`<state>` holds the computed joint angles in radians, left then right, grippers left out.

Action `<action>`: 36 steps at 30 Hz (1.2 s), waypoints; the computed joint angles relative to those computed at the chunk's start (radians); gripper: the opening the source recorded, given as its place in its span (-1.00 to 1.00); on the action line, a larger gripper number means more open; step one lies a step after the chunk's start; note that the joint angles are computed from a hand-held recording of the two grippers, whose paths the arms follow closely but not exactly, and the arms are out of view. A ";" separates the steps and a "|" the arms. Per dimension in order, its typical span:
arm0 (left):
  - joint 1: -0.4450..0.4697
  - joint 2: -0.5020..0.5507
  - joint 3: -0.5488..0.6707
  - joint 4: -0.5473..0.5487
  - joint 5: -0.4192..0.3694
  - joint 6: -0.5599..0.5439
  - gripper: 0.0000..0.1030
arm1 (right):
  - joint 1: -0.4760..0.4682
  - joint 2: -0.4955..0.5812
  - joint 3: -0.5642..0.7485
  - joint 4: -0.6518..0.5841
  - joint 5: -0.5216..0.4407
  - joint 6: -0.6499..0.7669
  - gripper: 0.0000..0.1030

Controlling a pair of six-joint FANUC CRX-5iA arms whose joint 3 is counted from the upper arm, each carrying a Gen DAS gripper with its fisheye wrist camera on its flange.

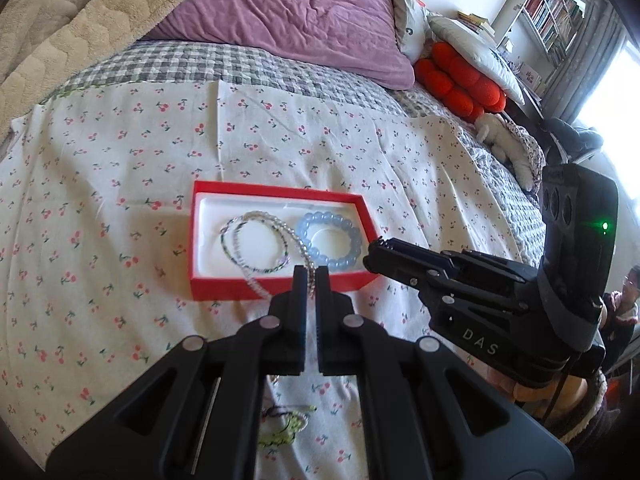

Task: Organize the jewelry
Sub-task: 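Carry the clip and bracelet into the red box and open both tools, then withdraw both open tools from the box toward the remaining jewelry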

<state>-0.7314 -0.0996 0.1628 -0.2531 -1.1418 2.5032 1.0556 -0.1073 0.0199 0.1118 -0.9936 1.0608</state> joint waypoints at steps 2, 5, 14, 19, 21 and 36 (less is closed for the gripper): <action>0.014 0.003 -0.009 0.009 0.036 -0.002 -0.91 | -0.018 0.012 0.013 -0.014 0.002 -0.004 -0.72; 0.052 -0.003 -0.052 0.067 0.129 -0.022 -0.91 | -0.054 0.026 0.027 -0.051 0.009 -0.015 -0.72; 0.169 -0.009 -0.202 0.260 0.246 -0.074 -0.92 | -0.117 0.069 0.055 -0.131 -0.004 -0.026 -0.72; 0.180 -0.018 -0.192 0.223 0.179 -0.038 -0.91 | -0.114 0.088 0.071 -0.140 -0.013 -0.012 -0.72; 0.176 -0.013 -0.175 0.198 0.148 -0.026 -0.91 | -0.115 0.095 0.079 -0.150 -0.014 -0.007 -0.72; 0.106 0.004 -0.079 0.006 0.026 0.031 -0.19 | -0.123 0.113 0.112 -0.181 -0.042 0.000 -0.60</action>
